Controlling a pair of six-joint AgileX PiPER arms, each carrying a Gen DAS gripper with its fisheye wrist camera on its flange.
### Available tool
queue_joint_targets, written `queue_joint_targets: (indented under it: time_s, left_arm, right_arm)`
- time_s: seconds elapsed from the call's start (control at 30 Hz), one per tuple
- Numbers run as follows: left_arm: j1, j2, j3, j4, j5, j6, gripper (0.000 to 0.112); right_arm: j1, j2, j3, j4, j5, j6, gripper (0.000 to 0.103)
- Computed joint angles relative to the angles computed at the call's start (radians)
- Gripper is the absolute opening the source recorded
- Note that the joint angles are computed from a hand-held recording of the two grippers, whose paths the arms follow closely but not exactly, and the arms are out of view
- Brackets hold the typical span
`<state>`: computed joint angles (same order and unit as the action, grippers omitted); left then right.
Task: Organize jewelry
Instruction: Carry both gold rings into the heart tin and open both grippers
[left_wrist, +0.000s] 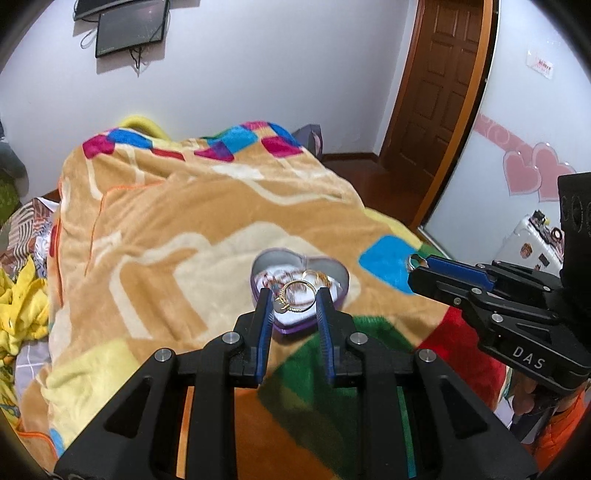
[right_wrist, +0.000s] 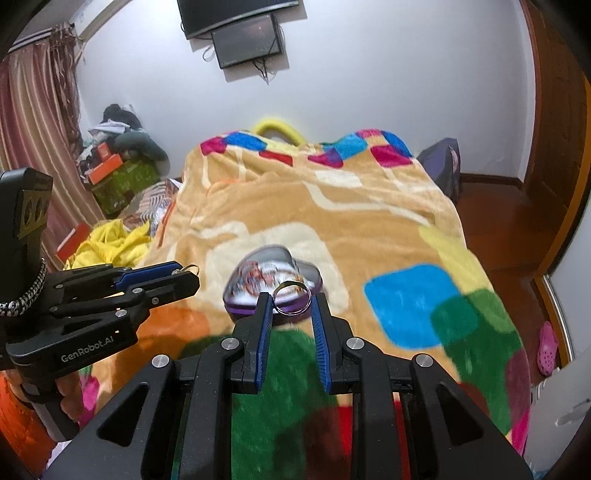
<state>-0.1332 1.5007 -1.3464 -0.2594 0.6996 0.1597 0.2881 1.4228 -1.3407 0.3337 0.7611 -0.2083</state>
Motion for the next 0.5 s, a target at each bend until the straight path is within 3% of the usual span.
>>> queue_joint_targets:
  time_s: [0.5]
  left_arm:
    - [0.026, 0.081, -0.070, -0.077, -0.013, 0.088, 0.022]
  right_arm:
    - [0.022, 0.107, -0.092, 0.010, -0.032, -0.003, 0.020]
